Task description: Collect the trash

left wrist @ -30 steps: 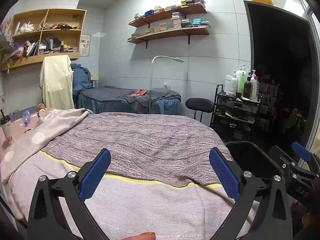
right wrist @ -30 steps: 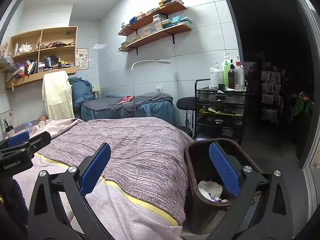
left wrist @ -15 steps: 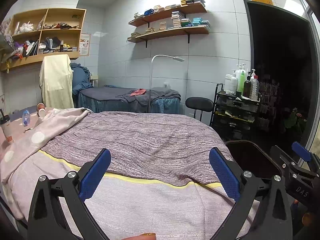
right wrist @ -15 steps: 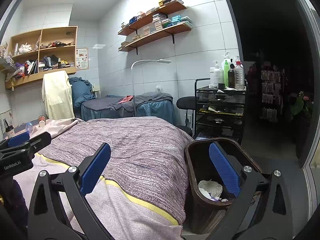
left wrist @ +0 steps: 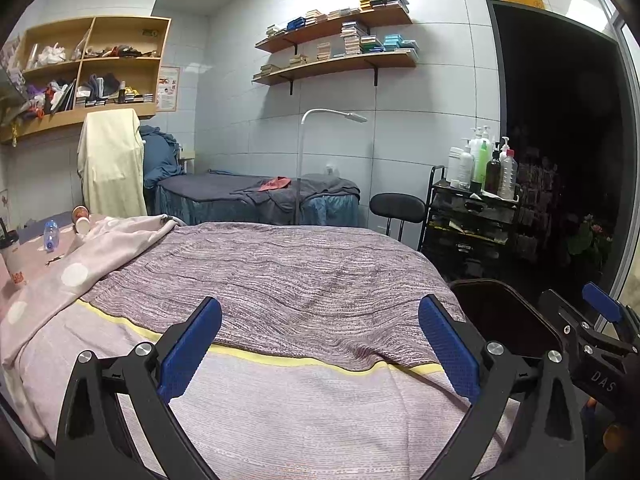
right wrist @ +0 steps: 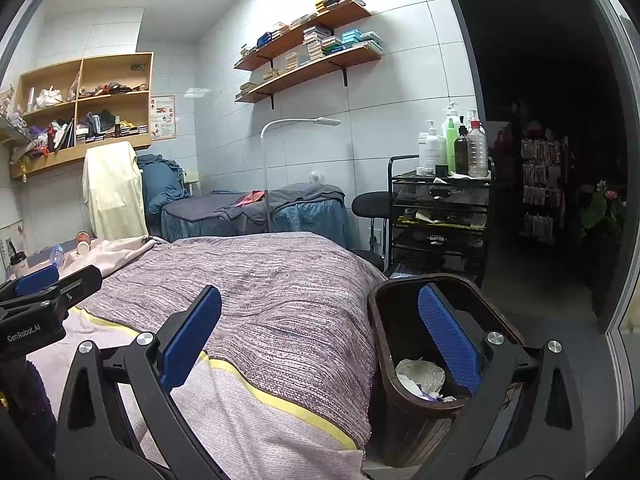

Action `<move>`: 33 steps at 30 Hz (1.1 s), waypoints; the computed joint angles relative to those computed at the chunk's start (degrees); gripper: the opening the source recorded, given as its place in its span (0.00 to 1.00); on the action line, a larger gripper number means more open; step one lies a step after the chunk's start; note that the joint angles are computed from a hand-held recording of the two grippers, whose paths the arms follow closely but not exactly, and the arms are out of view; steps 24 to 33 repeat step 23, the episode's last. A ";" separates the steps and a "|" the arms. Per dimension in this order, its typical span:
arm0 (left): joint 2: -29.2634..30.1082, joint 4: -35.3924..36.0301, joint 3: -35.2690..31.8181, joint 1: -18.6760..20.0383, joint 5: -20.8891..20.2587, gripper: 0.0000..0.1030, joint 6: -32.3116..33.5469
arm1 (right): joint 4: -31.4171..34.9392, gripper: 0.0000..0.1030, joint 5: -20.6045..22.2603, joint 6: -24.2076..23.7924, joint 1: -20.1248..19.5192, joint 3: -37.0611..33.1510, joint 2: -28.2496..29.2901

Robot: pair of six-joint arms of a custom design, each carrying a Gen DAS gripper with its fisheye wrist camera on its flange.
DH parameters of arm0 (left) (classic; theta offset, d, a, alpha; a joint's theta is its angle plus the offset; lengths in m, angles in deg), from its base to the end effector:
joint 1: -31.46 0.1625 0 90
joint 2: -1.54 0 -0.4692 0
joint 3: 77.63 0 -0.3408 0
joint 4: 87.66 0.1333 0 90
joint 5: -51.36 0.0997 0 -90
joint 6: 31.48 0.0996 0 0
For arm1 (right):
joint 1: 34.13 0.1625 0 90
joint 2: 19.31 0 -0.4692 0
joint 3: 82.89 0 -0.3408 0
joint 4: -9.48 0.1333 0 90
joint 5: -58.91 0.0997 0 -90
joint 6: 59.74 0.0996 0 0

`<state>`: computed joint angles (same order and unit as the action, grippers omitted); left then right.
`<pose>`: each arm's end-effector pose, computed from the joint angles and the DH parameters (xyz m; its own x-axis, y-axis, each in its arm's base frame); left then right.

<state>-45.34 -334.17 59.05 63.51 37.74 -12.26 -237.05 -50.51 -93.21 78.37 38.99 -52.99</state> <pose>-0.2024 -0.3982 0.2465 -0.7221 -0.1898 -0.6652 0.6067 0.2884 -0.7408 0.2936 -0.4469 0.1400 -0.7475 -0.2511 0.6149 -0.6636 0.2430 -0.7075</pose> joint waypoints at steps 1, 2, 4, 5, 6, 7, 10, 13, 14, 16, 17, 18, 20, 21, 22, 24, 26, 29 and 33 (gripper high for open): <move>-0.01 0.06 0.08 0.06 -0.12 0.94 -0.06 | 0.06 0.94 -0.01 -0.01 0.02 -0.06 -0.01; 0.02 0.06 0.08 0.09 -0.18 0.94 -0.04 | 0.13 0.94 -0.04 0.01 0.02 -0.05 -0.03; 0.01 0.15 0.11 0.13 -0.26 0.94 -0.03 | -0.08 0.94 -0.03 0.00 -0.05 0.10 0.01; 0.03 0.09 0.09 0.11 -0.21 0.94 0.01 | -0.25 0.94 -0.03 0.02 -0.09 0.19 0.09; 0.03 0.09 0.09 0.11 -0.21 0.94 0.01 | -0.15 0.94 -0.03 0.04 -0.08 0.16 0.07; 0.01 0.29 0.14 0.15 -0.24 0.94 -0.15 | -0.17 0.94 -0.05 0.05 -0.09 0.20 0.07; 0.07 0.00 0.07 0.08 -0.05 0.94 -0.05 | -0.57 0.94 -0.15 0.12 -0.12 0.37 0.28; 0.09 0.24 0.13 0.28 -0.17 0.94 -0.47 | -0.72 0.94 -0.12 0.11 -0.18 0.41 0.35; 0.00 0.45 0.21 0.37 -0.27 0.94 -0.72 | -0.52 0.94 -0.11 0.13 -0.17 0.32 0.29; -0.15 0.85 0.39 0.42 -0.32 0.94 -1.18 | -0.47 0.94 -0.18 0.13 -0.14 0.29 0.27; -0.15 0.80 0.38 0.43 -0.34 0.94 -1.10 | -0.61 0.94 -0.20 0.14 -0.16 0.44 0.28; -0.15 0.80 0.38 0.43 -0.34 0.94 -1.10 | -0.55 0.94 -0.17 0.14 -0.21 0.34 0.32; -0.20 1.06 0.41 0.44 -0.29 0.94 -1.34 | -0.58 0.94 -0.15 0.18 -0.28 0.35 0.38; -0.29 1.22 0.56 0.46 -0.34 0.94 -1.60 | -0.66 0.94 -0.17 0.21 -0.33 0.32 0.49; -0.37 1.32 0.68 0.52 -0.41 0.94 -1.73 | -0.83 0.94 -0.19 0.24 -0.34 0.41 0.54; -0.45 1.38 0.78 0.51 -0.38 0.94 -1.81 | -0.65 0.94 -0.35 0.30 -0.27 0.15 0.63; -0.45 1.38 0.78 0.51 -0.38 0.94 -1.81 | -0.65 0.94 -0.35 0.30 -0.27 0.15 0.63; -0.45 1.38 0.78 0.51 -0.38 0.94 -1.81 | -0.65 0.94 -0.35 0.30 -0.27 0.15 0.63; -0.45 1.38 0.78 0.51 -0.38 0.94 -1.81 | -0.65 0.94 -0.35 0.30 -0.27 0.15 0.63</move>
